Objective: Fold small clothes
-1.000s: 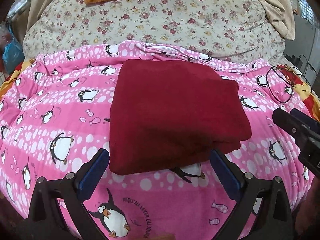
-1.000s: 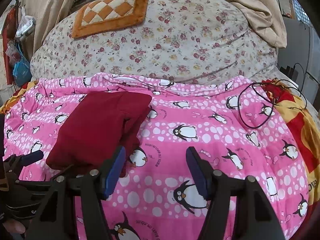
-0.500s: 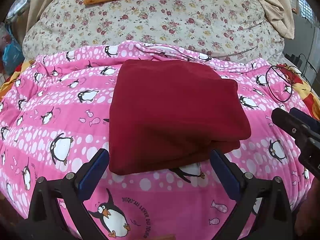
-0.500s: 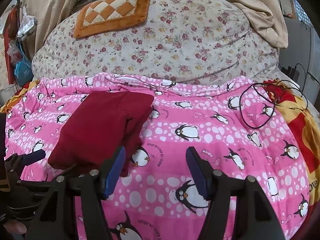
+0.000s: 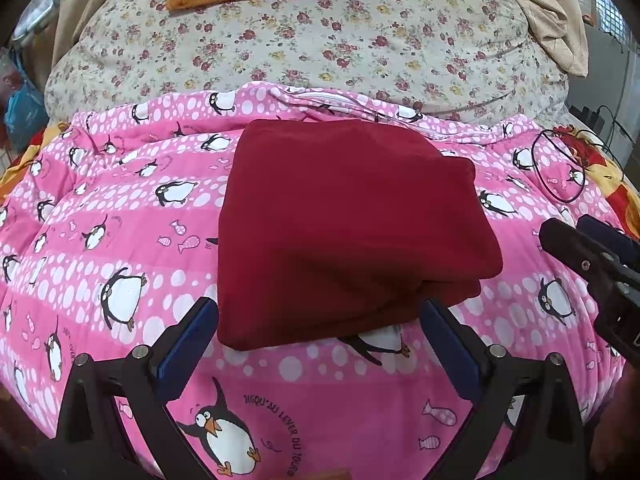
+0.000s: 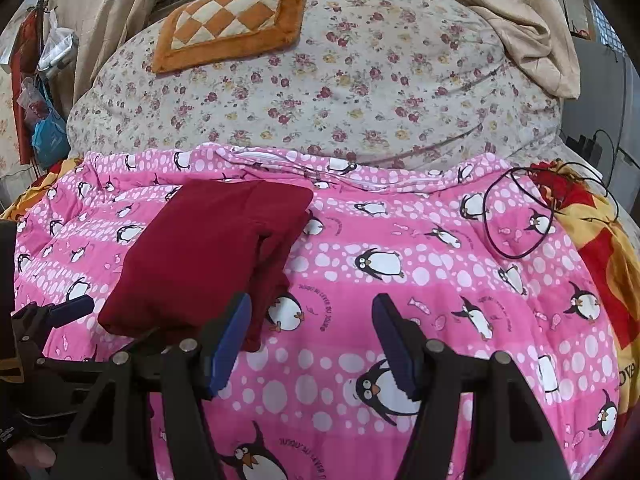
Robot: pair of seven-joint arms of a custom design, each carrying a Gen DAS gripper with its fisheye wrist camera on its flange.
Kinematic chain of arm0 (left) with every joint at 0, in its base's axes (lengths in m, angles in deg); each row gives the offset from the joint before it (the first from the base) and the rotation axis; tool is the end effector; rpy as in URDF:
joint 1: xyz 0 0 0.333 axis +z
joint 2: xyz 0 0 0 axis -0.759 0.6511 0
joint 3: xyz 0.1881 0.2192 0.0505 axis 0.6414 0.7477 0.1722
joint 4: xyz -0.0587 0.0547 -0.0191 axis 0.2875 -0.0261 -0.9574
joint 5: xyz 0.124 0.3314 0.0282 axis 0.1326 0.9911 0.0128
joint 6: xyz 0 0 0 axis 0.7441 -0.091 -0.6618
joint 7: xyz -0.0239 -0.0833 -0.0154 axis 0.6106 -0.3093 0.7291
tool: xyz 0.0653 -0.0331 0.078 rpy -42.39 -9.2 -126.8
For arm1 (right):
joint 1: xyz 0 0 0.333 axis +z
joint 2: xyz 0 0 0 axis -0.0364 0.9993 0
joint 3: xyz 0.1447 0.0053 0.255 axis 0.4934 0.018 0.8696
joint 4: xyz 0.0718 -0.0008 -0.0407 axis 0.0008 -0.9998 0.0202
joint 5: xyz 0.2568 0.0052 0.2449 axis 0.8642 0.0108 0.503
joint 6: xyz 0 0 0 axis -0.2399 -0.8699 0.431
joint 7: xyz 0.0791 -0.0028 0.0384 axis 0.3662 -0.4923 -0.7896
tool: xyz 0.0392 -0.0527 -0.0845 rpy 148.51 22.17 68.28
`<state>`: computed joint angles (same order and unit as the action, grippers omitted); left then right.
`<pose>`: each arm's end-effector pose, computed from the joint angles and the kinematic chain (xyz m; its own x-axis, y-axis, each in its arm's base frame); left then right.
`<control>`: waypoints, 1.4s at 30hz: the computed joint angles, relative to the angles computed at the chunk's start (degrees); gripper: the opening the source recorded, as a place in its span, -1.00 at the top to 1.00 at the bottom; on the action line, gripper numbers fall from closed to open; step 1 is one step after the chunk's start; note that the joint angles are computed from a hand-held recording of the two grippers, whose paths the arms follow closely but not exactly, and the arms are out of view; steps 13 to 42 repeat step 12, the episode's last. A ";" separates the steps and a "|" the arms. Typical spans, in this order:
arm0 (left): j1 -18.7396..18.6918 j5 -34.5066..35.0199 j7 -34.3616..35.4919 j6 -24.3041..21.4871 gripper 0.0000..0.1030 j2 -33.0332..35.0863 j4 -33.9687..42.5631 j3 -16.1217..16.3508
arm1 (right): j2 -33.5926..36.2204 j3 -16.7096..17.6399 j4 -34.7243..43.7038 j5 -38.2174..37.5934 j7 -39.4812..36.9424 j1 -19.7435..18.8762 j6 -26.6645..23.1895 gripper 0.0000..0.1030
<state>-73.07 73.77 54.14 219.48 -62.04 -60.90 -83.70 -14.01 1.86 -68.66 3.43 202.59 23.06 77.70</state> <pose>0.5586 -0.3271 0.4768 0.1117 -0.9932 0.0326 -0.7373 -0.1048 -0.6674 0.5748 0.2891 0.5154 0.2731 -0.9619 0.0150 -0.6119 -0.1857 -0.7688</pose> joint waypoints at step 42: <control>-0.26 1.36 0.08 1.01 -0.72 0.09 -0.12 0.21 | -0.02 0.19 -0.15 0.22 -0.29 0.05 -0.04 -0.28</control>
